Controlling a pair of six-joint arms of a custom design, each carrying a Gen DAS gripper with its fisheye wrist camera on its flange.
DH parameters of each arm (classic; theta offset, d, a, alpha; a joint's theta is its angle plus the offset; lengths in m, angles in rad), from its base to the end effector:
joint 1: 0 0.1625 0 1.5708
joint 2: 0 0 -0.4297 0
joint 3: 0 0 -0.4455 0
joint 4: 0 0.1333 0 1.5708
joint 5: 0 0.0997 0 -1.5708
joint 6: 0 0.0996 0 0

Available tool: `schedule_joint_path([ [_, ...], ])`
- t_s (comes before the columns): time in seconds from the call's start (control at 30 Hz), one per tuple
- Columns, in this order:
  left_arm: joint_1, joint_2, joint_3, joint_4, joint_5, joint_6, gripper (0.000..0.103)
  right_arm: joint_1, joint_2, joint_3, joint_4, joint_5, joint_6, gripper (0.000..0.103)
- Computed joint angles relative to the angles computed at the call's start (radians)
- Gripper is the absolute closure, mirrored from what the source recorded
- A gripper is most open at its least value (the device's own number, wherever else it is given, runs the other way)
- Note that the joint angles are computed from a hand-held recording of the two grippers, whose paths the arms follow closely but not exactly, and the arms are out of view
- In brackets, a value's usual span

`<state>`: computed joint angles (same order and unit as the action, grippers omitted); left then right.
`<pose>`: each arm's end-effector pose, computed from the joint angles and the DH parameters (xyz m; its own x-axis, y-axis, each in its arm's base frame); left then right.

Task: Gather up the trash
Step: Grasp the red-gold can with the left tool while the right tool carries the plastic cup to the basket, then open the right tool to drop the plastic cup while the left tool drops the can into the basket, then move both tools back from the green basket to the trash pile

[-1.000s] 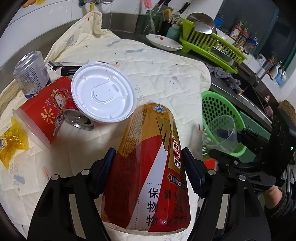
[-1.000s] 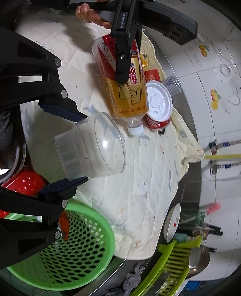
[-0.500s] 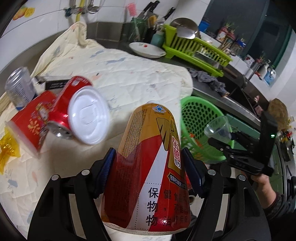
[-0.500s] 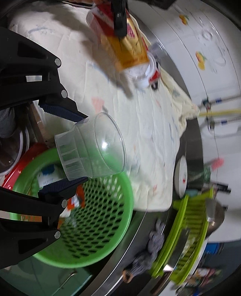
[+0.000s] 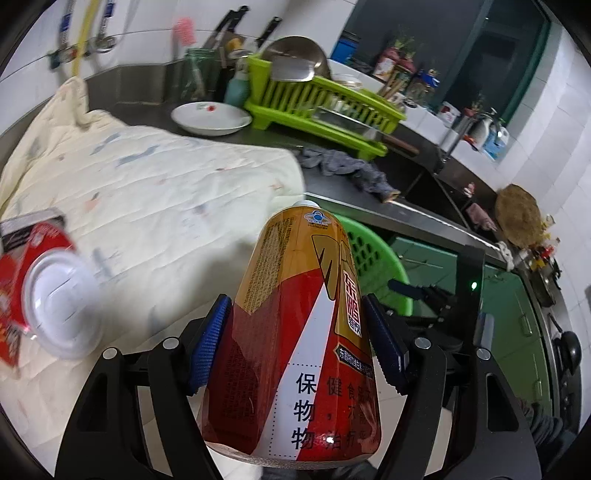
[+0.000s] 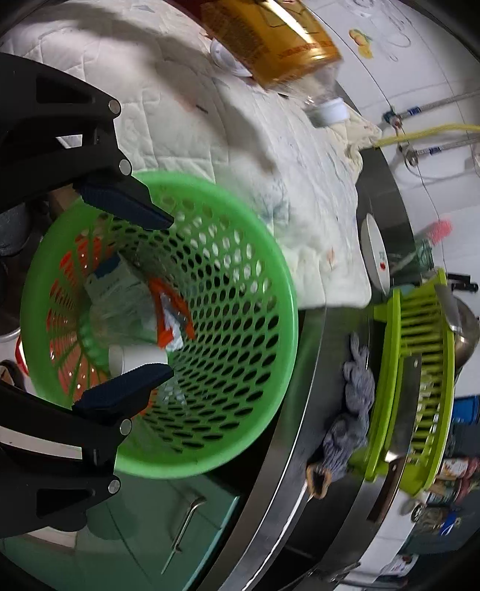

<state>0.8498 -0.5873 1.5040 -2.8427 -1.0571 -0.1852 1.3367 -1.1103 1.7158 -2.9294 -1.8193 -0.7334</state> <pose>-0.3598 -0.6855 0.0004 -0.8679 0.3092 -0.3888 0.4671 0.7744 -0.4267 -0.0556 -0.7023 0.2916 -0.7847 -0.1865 0.5911 -0.4793 0.7873 -0.3880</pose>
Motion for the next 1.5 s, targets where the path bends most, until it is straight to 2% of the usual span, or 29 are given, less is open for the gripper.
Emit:
schedule_joint_path([
  [0.27, 0.006, 0.13, -0.182, 0.072, -0.047, 0.03, 0.032, -0.026, -0.052, 0.042, -0.046, 0.01, -0.008, 0.029],
  [0.6, 0.021, 0.326, -0.447, 0.209, -0.083, 0.046, 0.032, -0.047, -0.134, 0.141, -0.17, 0.036, -0.091, 0.025],
  [0.8, 0.03, 0.393, -0.534, 0.23, -0.101, 0.039, 0.028, -0.063, -0.162, 0.161, -0.171, 0.048, -0.075, 0.025],
  [0.9, 0.033, 0.394, -0.516, 0.175, -0.108, 0.05, 0.02, -0.07, -0.17, 0.168, -0.164, 0.051, -0.064, 0.025],
  [0.97, 0.035, 0.386, -0.496, 0.161, -0.113, 0.049, 0.019, -0.069, -0.173, 0.174, -0.167, 0.049, -0.064, 0.025],
  [1.1, 0.028, 0.338, -0.414, 0.124, -0.079, 0.055, 0.019, -0.061, -0.177, 0.184, -0.16, 0.054, -0.069, 0.025],
  [1.3, 0.008, 0.239, -0.263, 0.054, 0.024, 0.085, 0.019, -0.031, -0.174, 0.197, -0.151, 0.066, -0.093, 0.025],
  [1.5, 0.002, 0.136, -0.129, 0.016, 0.1, 0.06, 0.019, 0.003, -0.161, 0.195, -0.114, 0.084, -0.092, 0.022],
])
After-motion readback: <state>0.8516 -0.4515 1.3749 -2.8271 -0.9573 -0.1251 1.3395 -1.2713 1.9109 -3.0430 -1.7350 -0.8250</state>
